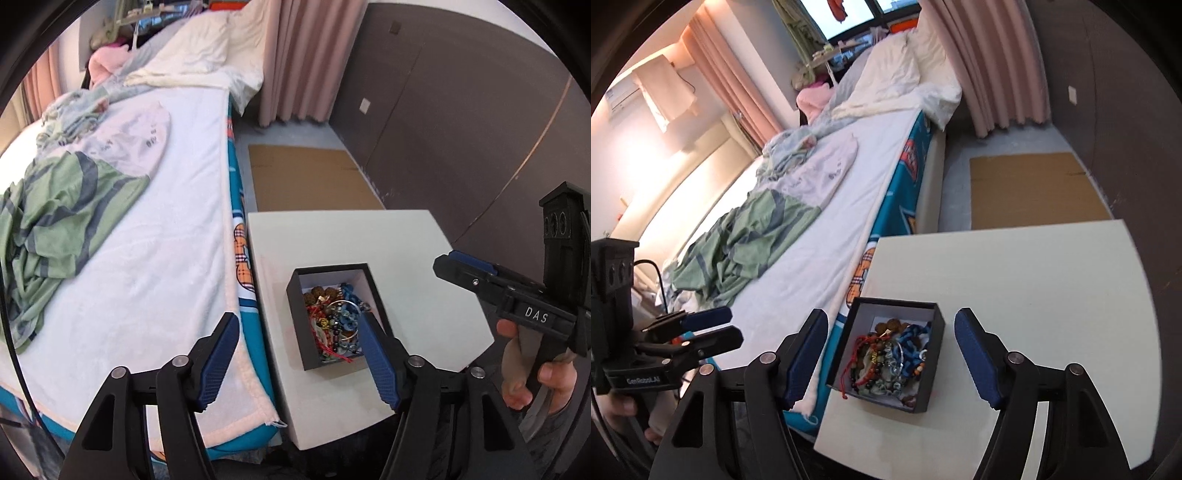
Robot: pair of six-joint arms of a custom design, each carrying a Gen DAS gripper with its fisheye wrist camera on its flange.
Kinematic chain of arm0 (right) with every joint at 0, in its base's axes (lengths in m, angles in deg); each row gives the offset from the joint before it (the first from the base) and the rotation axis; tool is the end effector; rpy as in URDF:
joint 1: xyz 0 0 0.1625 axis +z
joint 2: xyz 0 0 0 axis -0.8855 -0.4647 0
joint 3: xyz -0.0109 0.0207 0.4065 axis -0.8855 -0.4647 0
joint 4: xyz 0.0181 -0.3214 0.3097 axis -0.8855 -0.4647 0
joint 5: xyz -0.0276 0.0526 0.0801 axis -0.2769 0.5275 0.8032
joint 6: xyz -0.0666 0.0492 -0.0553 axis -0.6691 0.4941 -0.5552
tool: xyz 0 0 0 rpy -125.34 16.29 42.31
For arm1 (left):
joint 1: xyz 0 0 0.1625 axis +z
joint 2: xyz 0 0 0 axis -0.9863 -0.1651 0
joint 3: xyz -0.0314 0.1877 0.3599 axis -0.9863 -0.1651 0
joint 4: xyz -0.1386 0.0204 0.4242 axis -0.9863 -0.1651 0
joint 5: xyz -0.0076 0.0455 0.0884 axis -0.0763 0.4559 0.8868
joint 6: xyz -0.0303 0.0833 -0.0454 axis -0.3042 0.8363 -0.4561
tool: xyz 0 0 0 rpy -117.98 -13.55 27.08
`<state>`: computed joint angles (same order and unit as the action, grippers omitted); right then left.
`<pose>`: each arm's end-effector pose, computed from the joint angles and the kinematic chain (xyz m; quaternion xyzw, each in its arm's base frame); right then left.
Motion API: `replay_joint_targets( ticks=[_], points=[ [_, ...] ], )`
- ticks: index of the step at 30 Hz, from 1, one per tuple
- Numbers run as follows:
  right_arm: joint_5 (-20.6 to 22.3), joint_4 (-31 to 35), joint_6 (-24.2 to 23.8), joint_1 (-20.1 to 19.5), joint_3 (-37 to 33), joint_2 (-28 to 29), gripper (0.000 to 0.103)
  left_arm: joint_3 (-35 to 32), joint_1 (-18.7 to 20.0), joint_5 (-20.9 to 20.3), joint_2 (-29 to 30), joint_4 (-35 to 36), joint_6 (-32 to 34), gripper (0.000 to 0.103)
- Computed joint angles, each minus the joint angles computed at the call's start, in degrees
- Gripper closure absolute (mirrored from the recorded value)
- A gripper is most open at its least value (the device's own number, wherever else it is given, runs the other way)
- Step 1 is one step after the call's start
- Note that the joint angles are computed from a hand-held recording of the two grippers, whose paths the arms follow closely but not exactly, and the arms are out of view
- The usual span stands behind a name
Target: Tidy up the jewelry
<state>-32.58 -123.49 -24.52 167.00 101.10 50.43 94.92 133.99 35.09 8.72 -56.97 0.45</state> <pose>0.3295 -0.8082 0.2254 0.2678 -0.9334 0.2141 0.1059 -0.2891 -0.7317 0.3062 0.0831 0.9148 -0.2884 0.2704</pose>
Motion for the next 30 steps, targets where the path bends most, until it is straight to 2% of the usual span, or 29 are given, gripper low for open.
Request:
replay_joint_targets(
  ticks=[3, 8, 9, 11, 15, 17, 22, 25, 28, 30],
  points=[
    [-2.2, -2.1, 0.1, 0.4, 3.9, -2.8, 0.032, 2.7, -1.4, 1.3, -1.4, -3.6, 1.6, 0.03],
    [-5.7, -3.9, 0.9, 0.9, 9.7, -7.4, 0.03, 7.1, -3.8, 3.2, -3.2, -9.4, 3.8, 0.019],
    [-6.2, -4.0, 1.0, 0.9, 10.4, -8.1, 0.027, 7.7, -4.2, 3.6, -3.4, -10.0, 4.0, 0.018],
    [-6.6, -4.5, 1.5, 1.1, 12.7, -10.0, 0.016, 9.4, -5.3, 4.7, -4.0, -12.0, 4.4, 0.014],
    [-7.0, -7.2, 1.7, 1.2, 17.3, -13.6, 0.005, 12.4, -7.1, 6.2, -5.0, -15.7, 4.3, 0.01],
    [-7.0, -8.6, 1.9, 1.2, 20.0, -15.8, 0.0, 14.1, -8.2, 6.9, -5.6, -17.6, 4.2, 0.004],
    [-7.7, -14.7, 0.3, 1.7, 26.4, -21.2, 0.0, 18.2, -10.9, 9.6, -6.5, -24.2, 5.2, 0.003],
    [-6.1, -18.2, -1.1, 1.6, 30.2, -24.6, 0.0, 20.6, -12.7, 10.8, -6.9, -29.6, 6.9, 0.0],
    [-3.3, -21.7, -2.6, 1.2, 34.6, -28.4, 0.0, 22.0, -14.0, 11.8, -7.0, -32.1, 7.8, 0.0],
    [-3.8, -24.0, -3.4, 1.4, 36.7, -30.0, 0.0, 22.8, -14.9, 12.8, -7.1, -32.6, 7.9, 0.0]
  ],
)
